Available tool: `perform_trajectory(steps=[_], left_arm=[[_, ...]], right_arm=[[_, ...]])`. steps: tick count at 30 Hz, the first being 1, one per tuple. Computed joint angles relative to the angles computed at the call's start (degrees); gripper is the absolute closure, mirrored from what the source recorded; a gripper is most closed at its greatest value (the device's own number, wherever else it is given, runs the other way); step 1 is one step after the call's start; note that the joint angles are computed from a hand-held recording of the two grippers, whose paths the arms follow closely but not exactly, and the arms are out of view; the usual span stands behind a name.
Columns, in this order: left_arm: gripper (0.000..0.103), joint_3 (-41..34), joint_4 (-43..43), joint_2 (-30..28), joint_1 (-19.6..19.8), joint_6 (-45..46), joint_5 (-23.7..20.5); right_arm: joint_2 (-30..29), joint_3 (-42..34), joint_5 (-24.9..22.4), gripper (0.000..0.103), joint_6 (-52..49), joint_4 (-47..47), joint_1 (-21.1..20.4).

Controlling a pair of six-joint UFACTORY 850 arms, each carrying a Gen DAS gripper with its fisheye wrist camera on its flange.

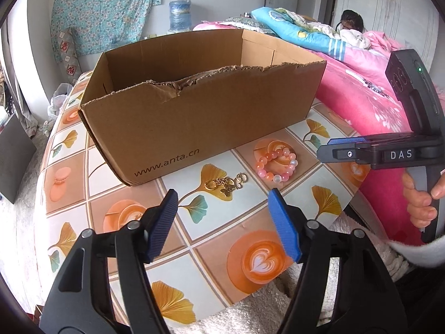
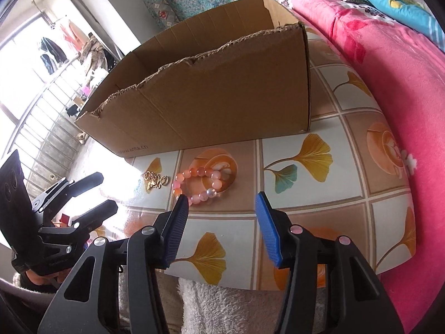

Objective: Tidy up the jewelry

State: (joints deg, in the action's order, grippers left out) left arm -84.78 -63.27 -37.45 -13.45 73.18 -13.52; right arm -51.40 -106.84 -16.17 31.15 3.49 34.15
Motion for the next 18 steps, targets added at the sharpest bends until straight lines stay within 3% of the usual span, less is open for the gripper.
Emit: perform_trajectory(steps=[6,12,18], left_arm=[[0.073,-5.0,12.0,-4.1,0.1,-7.8,-0.4],[0.077,-9.6,25.3,-7.6,0.3,-16.9,-2.0],[0.077,-11.9,23.0,-9.2,0.8,-13.1,-4.5]], right_arm=[[-3.7,-5.5,-2.9,0.064,-7.8,4.6,1.1],[-8.0,-12.7,-6.4,0.066,-17.9,10.9,2.0],[-12.5,-20.1,-10.1,0.074,-26.9,17.1,2.5]])
